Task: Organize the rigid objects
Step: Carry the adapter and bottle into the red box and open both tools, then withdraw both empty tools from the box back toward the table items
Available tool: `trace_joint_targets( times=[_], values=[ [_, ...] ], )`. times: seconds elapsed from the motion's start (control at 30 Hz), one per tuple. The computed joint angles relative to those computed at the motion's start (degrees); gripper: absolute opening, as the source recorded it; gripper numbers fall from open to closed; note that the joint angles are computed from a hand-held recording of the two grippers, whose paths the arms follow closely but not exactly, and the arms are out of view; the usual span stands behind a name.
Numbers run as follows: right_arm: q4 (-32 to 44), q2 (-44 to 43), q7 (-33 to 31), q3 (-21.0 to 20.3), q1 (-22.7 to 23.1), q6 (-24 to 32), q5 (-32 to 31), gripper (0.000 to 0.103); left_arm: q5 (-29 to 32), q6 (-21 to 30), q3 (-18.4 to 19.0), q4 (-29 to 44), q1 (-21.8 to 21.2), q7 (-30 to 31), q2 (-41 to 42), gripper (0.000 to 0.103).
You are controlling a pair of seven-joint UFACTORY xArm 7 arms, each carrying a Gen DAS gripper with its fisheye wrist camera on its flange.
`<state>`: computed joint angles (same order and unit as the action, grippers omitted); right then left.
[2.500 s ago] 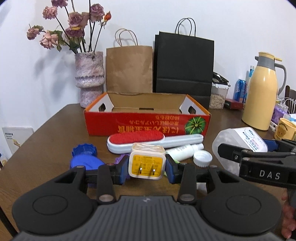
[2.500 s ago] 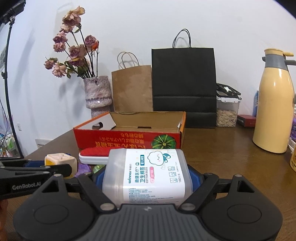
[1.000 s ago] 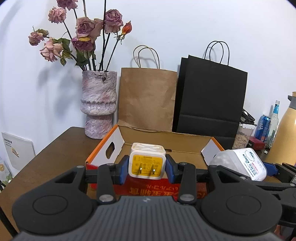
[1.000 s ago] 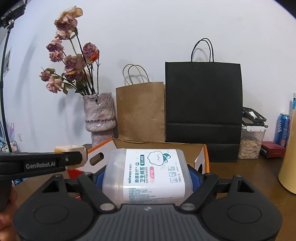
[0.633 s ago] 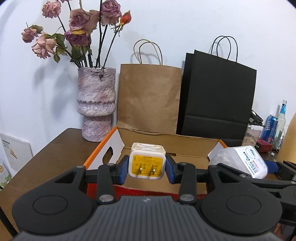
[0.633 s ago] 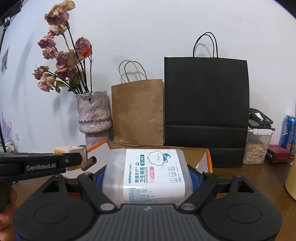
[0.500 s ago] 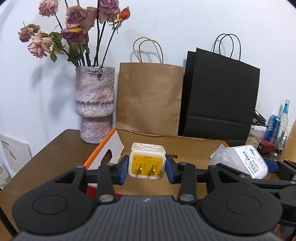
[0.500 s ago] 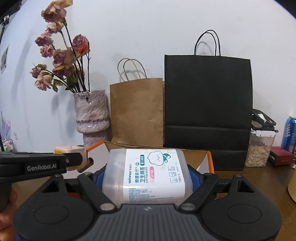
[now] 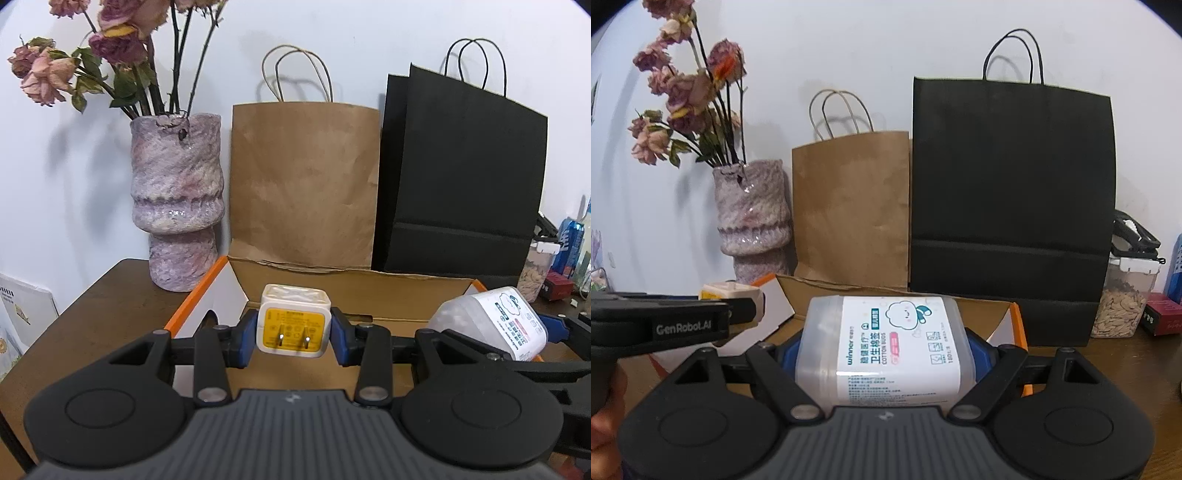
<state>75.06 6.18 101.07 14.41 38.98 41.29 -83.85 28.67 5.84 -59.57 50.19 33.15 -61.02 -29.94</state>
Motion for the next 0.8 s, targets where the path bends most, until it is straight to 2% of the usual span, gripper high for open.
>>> trace_joint_targets(
  times=[0.13,0.33,0.37,0.4,0.43,0.47,0.6,0.8],
  values=[
    [1.1,1.3,-1.5,-0.4,0.0,0.0,0.7,0.082,0.7,0.3,-2.1,1.3,2.5,0.4,1.7,0.041],
    [1.6,2.0,-2.8,-1.1,0.4,0.5,2.3,0.082,1.1,1.8,-2.1,1.8,2.2,0.5,3.0,0.044],
    [1.6,2.0,-3.1,-1.1,0.4,0.4,2.9,0.082,1.6,1.6,-2.3,1.6,2.6,-0.1,2.3,0.047],
    [1.6,1.9,-3.1,-1.2,0.5,0.7,3.1,0.084,1.6,1.7,-2.0,1.6,2.4,-0.2,2.2,0.060],
    [1.7,2.0,-3.1,-1.2,0.6,1.2,3.3,0.094,1.7,1.7,-1.9,1.5,2.3,-0.4,2.0,0.075],
    [1.7,2.0,-3.0,-1.2,0.8,2.0,3.4,0.103,1.9,1.8,-2.1,1.4,2.7,-0.9,1.2,0.081],
    [1.1,1.4,-2.4,-1.2,0.9,2.8,3.2,0.103,1.8,2.9,-2.4,1.6,3.1,-1.3,0.3,0.101],
    [0.4,0.7,-1.8,-0.8,0.5,2.9,3.0,0.103,1.8,2.8,-1.8,1.3,2.7,-1.6,-0.2,0.103]
  ],
)
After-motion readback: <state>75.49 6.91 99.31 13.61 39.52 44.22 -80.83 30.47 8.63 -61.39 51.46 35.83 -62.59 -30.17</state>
